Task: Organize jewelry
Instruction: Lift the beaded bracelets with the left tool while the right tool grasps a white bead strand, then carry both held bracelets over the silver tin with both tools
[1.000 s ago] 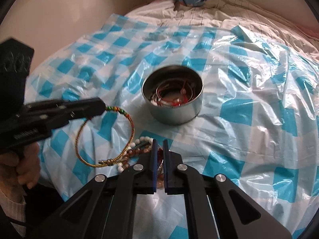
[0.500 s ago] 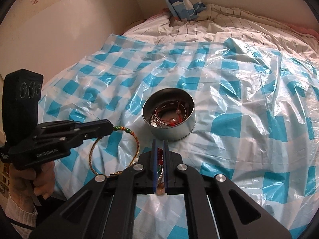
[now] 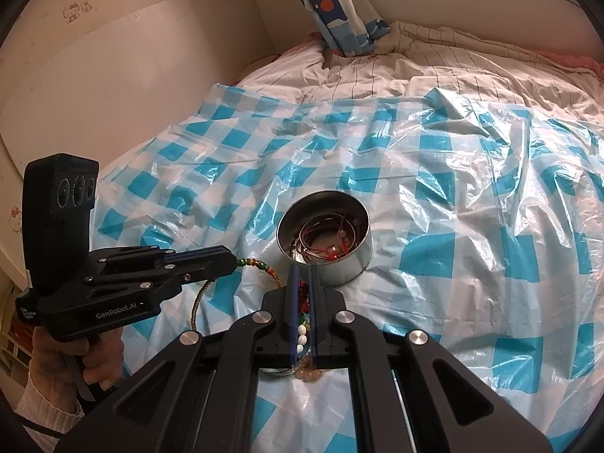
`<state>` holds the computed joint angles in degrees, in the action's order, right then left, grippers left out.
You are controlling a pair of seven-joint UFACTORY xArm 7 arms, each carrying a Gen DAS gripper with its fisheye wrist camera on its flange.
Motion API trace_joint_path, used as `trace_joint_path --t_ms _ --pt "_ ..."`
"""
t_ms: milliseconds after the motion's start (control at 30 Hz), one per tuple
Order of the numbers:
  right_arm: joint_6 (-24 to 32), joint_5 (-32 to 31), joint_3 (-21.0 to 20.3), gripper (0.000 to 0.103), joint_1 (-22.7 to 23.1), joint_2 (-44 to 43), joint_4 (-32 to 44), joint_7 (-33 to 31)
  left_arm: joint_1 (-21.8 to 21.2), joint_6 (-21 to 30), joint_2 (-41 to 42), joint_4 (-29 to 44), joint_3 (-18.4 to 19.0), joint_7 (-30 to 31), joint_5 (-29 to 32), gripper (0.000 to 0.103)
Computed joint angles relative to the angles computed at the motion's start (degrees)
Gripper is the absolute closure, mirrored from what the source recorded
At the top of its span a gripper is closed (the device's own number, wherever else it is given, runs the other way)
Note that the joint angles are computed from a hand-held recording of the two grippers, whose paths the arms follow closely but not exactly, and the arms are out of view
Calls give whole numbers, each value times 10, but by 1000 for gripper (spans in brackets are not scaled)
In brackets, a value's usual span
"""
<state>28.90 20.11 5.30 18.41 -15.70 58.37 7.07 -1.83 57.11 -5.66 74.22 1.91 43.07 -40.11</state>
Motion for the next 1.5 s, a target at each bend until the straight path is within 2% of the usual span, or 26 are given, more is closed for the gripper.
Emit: trace_joint_path --t_ms 633,1500 --pt "-31 14 -3 97 2 17 15 -6 1 -4 14 20 -3 10 -29 96" --pt "-120 24 -4 97 -5 52 32 2 16 -38 58 57 -19 -8 -81 96"
